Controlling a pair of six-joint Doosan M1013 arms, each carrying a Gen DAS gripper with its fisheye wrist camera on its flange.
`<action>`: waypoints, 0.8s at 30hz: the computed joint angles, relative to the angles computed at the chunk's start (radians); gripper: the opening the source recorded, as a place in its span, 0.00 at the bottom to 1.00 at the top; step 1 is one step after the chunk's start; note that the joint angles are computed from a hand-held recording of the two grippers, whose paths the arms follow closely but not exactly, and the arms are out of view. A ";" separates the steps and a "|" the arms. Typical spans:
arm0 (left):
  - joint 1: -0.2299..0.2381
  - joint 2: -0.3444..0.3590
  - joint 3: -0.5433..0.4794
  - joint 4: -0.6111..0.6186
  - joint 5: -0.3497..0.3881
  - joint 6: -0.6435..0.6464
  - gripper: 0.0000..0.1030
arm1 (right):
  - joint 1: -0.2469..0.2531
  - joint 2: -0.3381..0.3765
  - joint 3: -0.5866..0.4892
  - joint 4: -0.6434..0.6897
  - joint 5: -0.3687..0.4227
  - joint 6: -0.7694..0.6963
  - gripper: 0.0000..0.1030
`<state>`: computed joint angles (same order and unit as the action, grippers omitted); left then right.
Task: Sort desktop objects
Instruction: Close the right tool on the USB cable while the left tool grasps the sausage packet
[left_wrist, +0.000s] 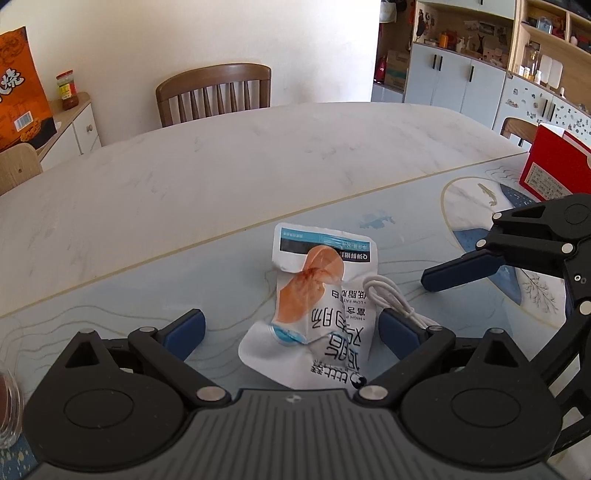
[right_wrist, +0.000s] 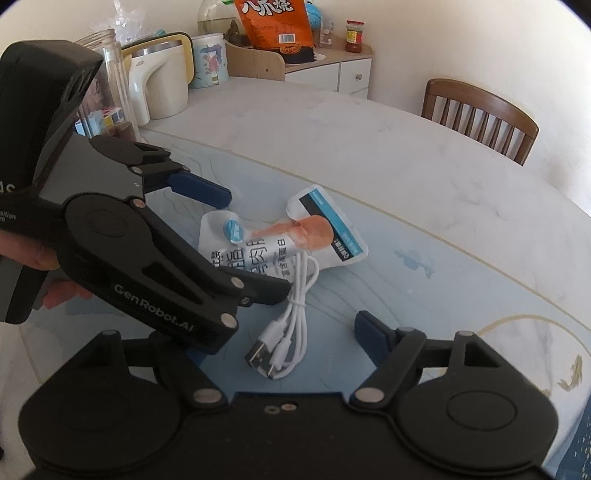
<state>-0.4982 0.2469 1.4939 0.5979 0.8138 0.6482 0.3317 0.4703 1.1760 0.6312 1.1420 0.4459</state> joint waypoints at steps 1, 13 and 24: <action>0.001 0.001 0.000 0.000 -0.003 0.003 0.97 | 0.000 0.001 -0.001 0.003 0.001 -0.003 0.76; 0.002 0.006 -0.003 0.003 -0.041 0.045 0.82 | -0.008 0.001 0.003 0.037 0.015 -0.052 0.61; -0.006 0.019 -0.024 0.003 -0.047 0.082 0.57 | -0.006 -0.008 0.011 0.037 0.014 -0.056 0.43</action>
<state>-0.5040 0.2663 1.4704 0.6006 0.7670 0.7301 0.3261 0.4626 1.1868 0.6678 1.1561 0.3900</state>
